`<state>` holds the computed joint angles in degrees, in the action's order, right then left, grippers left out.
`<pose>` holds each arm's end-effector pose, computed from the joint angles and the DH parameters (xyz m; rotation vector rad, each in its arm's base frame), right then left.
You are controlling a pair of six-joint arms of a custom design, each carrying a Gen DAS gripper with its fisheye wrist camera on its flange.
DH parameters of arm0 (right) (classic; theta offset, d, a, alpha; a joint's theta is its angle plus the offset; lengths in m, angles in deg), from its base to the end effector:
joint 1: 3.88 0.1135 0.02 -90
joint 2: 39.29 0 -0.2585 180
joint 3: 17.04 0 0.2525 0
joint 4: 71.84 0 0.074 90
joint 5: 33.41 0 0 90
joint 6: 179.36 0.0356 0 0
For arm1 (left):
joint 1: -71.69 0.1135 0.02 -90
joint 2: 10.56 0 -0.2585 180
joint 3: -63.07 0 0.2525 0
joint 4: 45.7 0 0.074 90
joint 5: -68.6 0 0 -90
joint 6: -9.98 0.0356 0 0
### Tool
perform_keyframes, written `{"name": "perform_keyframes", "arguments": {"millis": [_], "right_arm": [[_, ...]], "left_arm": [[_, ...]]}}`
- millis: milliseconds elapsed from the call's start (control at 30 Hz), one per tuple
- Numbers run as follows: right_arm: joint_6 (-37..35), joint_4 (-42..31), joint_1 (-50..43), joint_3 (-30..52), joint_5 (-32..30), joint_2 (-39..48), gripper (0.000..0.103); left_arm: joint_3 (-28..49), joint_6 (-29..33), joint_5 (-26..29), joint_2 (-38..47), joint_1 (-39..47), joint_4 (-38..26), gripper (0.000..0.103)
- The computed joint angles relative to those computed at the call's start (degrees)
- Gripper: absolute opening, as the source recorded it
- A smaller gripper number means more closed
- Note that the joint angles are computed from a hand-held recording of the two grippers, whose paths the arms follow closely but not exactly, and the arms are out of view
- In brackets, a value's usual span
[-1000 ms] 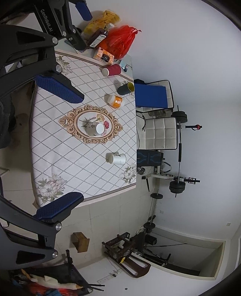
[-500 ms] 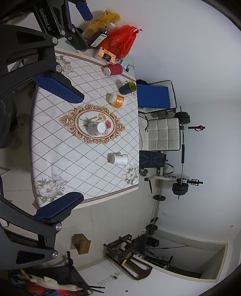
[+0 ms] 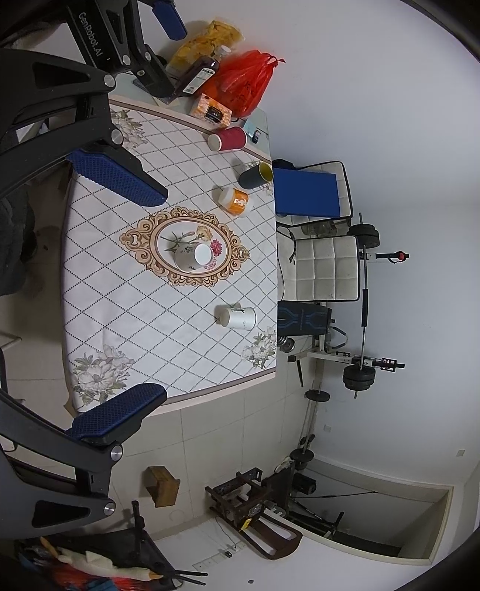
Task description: Flip cup upside down
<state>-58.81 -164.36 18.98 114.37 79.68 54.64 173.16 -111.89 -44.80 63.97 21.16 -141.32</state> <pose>0.2812 0.1034 0.4375 0.3179 2.4063 -0.0992 0.1442 -0.1529 0.4170 0.2673 2.4766 -0.0505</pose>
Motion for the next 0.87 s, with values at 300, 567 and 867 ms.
{"name": "perform_keyframes", "arguments": {"millis": [300,567,867], "right_arm": [[0.66,0.40,0.44,-2.21,-0.16,-1.66,0.099],[1.11,0.18,0.91,-2.45,0.31,-2.03,0.099],[1.27,-0.16,1.13,-2.46,0.05,-2.48,0.099]], "left_arm": [[0.84,-0.91,-0.49,0.23,-1.19,-1.00,0.102],[1.13,-1.37,-0.79,0.26,-1.85,-1.33,0.102],[1.49,-1.83,-1.33,0.32,-2.42,-1.30,0.102]]}}
